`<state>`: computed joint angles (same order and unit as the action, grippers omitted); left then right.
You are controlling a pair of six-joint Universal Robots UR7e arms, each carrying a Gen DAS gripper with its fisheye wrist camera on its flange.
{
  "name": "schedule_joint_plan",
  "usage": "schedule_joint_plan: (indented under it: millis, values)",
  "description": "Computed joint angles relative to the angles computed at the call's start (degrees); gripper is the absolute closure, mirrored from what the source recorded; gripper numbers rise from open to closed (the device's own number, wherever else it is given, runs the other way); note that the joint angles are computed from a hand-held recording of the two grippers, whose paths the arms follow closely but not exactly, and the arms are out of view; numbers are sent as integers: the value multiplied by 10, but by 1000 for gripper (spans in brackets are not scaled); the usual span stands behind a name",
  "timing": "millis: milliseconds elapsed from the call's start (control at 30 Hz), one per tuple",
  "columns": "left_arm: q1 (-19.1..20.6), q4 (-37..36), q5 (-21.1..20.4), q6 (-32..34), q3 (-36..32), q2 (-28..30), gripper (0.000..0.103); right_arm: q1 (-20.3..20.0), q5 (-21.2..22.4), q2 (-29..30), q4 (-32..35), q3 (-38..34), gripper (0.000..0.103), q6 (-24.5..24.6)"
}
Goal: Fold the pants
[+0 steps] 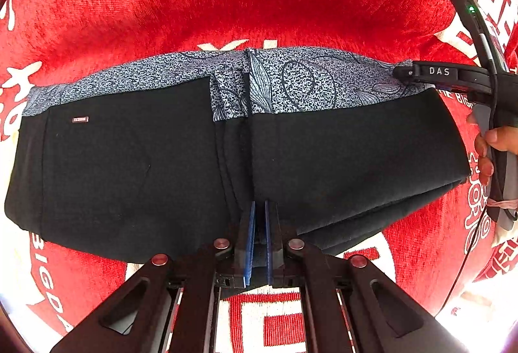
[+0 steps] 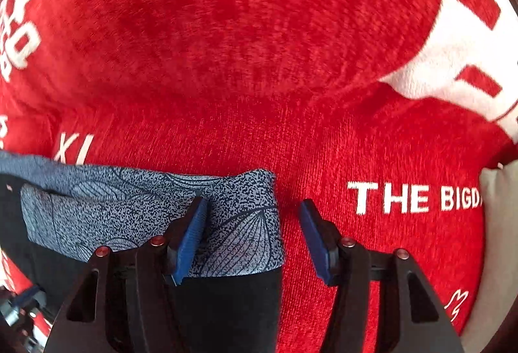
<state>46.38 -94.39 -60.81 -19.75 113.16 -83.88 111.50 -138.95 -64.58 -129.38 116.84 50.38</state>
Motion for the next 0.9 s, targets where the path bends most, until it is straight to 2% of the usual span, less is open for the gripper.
schedule_joint_plan:
  millis: [100, 133, 167, 233, 300, 433, 500, 600, 667, 733, 900]
  values:
    - [0, -2, 1, -3, -1, -4, 96, 7, 14, -30, -52, 29, 37, 15]
    - [-1, -4, 5, -5, 0, -6, 94, 15, 12, -40, -47, 34, 37, 29]
    - [-4, 0, 10, -10, -1, -9, 86, 27, 11, -49, -38, 38, 35, 44]
    - [-12, -1, 31, -26, 5, -18, 16, 61, 10, -61, -12, 42, 35, 69]
    - [-17, -20, 39, -28, 13, -33, 14, 90, 15, -59, 7, 38, 35, 81]
    - [-17, 18, 40, -60, 1, -33, 14, 137, 29, -31, 24, 30, 32, 103]
    - [-19, 36, 46, -74, 1, -37, 14, 143, 27, -11, 38, 21, 23, 105]
    - [-27, 84, 68, -113, -1, -40, 14, 145, 8, 17, 99, 5, 18, 114]
    - [-26, 111, 65, -139, -3, -45, 14, 139, 8, 35, 144, -11, 16, 105]
    - [-25, 128, 57, -163, -4, -54, 14, 140, 5, 35, 152, -14, 15, 102]
    - [-31, 152, 52, -196, 0, -77, 14, 144, 50, 5, 147, -2, 15, 132]
